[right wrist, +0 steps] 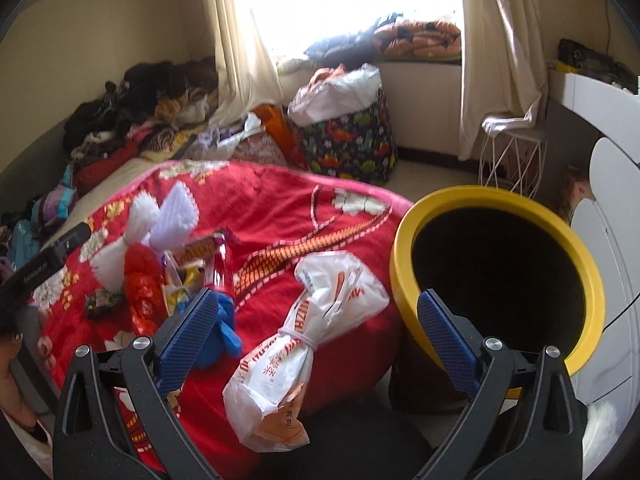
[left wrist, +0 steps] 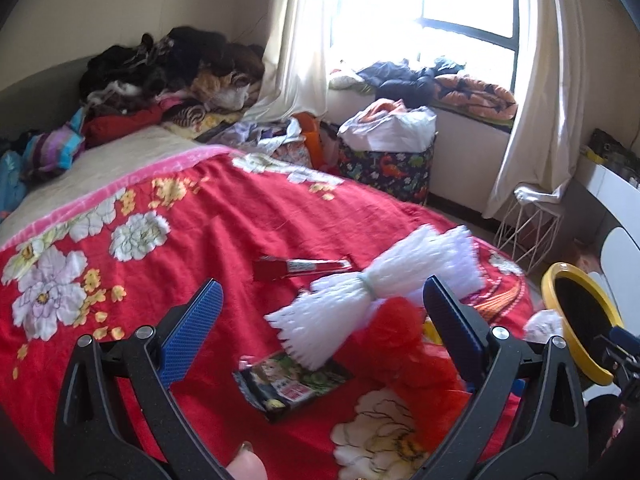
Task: Collect trash
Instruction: 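Grasp the white foam net with the left tool while right grasps white plastic bag, then carry both held items over the yellow bin and open both tools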
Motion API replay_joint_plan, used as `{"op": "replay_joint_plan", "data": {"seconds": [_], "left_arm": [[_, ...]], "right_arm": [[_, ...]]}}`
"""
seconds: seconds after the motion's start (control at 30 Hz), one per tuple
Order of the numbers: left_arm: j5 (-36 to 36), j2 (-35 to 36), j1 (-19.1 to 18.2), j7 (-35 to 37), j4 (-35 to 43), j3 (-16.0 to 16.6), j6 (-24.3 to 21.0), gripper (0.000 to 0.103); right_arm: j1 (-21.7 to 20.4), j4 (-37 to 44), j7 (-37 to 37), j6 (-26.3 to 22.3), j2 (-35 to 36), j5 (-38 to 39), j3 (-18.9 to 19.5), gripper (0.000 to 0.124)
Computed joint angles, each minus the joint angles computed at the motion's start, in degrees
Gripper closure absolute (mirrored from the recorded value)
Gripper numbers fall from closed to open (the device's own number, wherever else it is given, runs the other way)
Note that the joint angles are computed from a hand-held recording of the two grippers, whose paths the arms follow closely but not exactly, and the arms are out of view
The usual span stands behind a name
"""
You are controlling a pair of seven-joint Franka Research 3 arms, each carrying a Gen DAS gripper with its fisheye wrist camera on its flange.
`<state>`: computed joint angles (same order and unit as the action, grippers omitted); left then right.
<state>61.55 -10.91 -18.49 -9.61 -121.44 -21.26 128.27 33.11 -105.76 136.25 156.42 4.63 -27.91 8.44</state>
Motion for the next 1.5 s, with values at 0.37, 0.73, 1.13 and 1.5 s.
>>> {"op": "replay_joint_plan", "data": {"seconds": [0.37, 0.73, 1.13, 1.5], "left_arm": [[-5.42, -2.67, 4.67, -1.53, -7.76, 3.70, 18.33, 0.014], [-7.52, -2.16, 6.97, -1.16, -8.54, 2.44, 24.05, 0.067], [-1.04, -5.15, 6.43, -4.48, -5.89, -0.68, 19.13, 0.094], [0.51, -2.08, 4.30, -1.67, 0.66, -1.40, 16.56, 0.094]], "right_arm": [[0.42, 9.45, -14.03, -9.13, 7.77, 19.86, 0.90, 0.057], [2.33, 12.41, -15.71, -10.55, 10.59, 22.59, -1.26, 0.108], [0.05, 7.09, -25.18, -1.91, 7.29, 31.44, 0.65, 0.117], [-0.39, 4.27, -28.04, 4.74, 4.02, 32.87, 0.36, 0.117]]}}
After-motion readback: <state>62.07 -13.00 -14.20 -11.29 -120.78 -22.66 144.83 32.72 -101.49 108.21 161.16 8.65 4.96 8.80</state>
